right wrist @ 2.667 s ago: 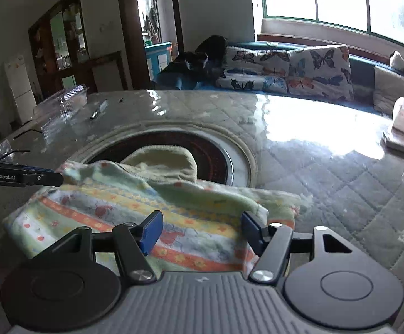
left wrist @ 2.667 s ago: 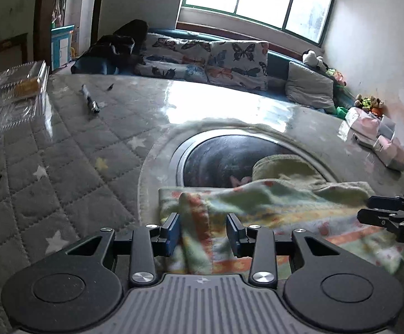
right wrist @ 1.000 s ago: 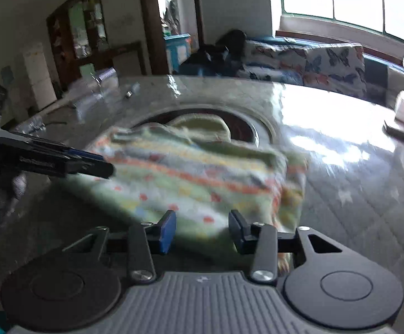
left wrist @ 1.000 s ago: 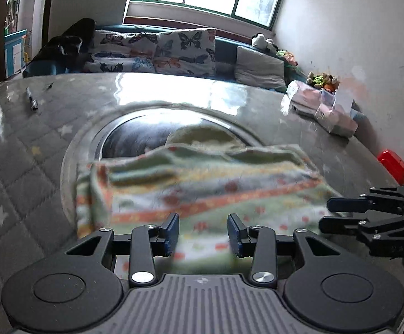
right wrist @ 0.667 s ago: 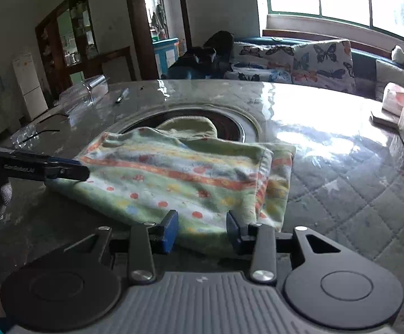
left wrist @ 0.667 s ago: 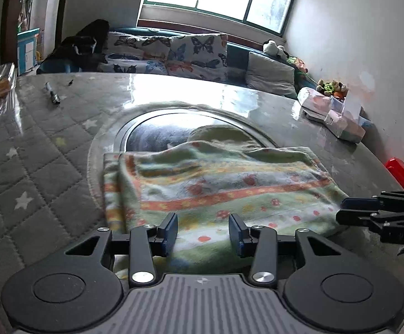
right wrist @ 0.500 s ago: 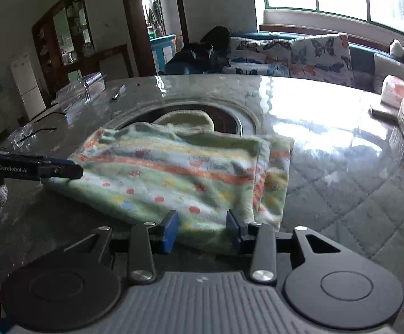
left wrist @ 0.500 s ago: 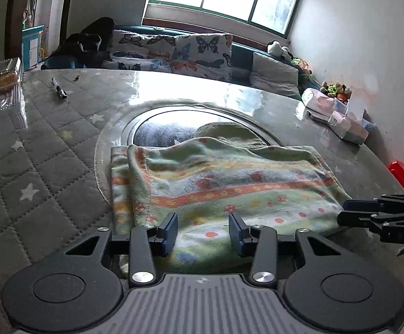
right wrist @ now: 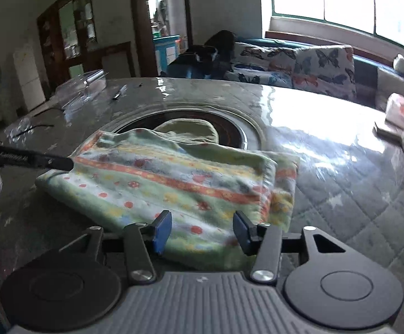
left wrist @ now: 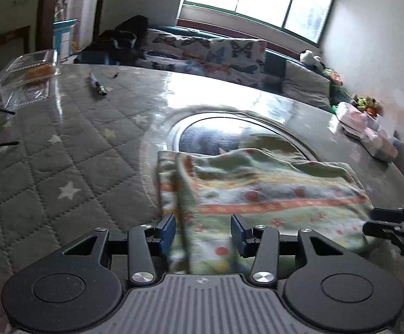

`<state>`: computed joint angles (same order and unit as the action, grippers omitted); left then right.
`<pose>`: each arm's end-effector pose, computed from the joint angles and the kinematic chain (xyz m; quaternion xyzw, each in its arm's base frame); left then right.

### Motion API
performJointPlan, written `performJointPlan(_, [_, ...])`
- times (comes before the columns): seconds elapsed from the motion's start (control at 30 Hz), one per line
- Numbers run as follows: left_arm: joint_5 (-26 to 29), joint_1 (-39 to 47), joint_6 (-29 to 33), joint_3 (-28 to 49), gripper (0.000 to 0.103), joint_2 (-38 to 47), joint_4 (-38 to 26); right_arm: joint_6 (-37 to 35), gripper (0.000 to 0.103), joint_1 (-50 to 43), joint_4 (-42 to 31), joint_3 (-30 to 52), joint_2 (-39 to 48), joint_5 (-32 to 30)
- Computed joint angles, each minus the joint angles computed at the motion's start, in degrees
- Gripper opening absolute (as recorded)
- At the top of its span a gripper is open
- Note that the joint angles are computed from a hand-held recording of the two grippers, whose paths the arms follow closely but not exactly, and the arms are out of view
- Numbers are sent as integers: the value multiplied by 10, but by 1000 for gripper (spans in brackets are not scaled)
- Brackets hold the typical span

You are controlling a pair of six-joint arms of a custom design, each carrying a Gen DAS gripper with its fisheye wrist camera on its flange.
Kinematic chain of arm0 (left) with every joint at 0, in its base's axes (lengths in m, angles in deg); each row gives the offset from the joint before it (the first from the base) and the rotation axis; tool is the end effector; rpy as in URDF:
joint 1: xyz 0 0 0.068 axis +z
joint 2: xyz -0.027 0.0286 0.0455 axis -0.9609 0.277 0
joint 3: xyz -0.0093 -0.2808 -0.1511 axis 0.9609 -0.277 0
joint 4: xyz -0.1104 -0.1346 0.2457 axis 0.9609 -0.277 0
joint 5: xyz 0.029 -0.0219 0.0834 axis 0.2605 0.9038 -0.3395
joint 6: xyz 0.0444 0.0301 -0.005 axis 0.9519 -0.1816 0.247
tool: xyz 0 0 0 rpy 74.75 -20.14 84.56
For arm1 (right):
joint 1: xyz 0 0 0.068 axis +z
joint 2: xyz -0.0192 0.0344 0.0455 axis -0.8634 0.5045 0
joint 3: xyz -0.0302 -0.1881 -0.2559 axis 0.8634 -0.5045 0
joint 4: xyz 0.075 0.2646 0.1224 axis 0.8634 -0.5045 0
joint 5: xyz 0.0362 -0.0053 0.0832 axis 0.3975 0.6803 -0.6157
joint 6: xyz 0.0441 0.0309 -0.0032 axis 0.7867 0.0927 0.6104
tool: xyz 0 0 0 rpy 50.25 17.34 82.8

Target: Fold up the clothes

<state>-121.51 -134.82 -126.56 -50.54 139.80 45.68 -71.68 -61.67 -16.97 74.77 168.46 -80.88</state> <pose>0.1539 -0.2235 0.0395 -0.2440 0.8779 -0.0040 0.4120 0.3007 0.0133 0.0402 -0.4037 0.8100 0.2205 0.3637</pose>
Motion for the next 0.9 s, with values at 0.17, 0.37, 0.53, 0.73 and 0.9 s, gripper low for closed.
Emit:
performJointPlan(0.17, [3,5,-13,-2,50,2,-9,-35,52,36,-20,-9,-24,-3])
performJointPlan(0.37, [10,11,-3,-23,34,-11,15,-76,52,101,-17,-31,-55,-1])
performJointPlan(0.53, [27,27,-12,-65,32,-38,67,-84,52,168,0,-48,-63,11])
performJointPlan(0.73, [11,19,-41,-83,47,-73,55,-98,52,250,36,-66,-59,42])
performJointPlan(0.9, [11,22,-67,-113,57,-98,80,-100,50,316,91,-82,-46,76])
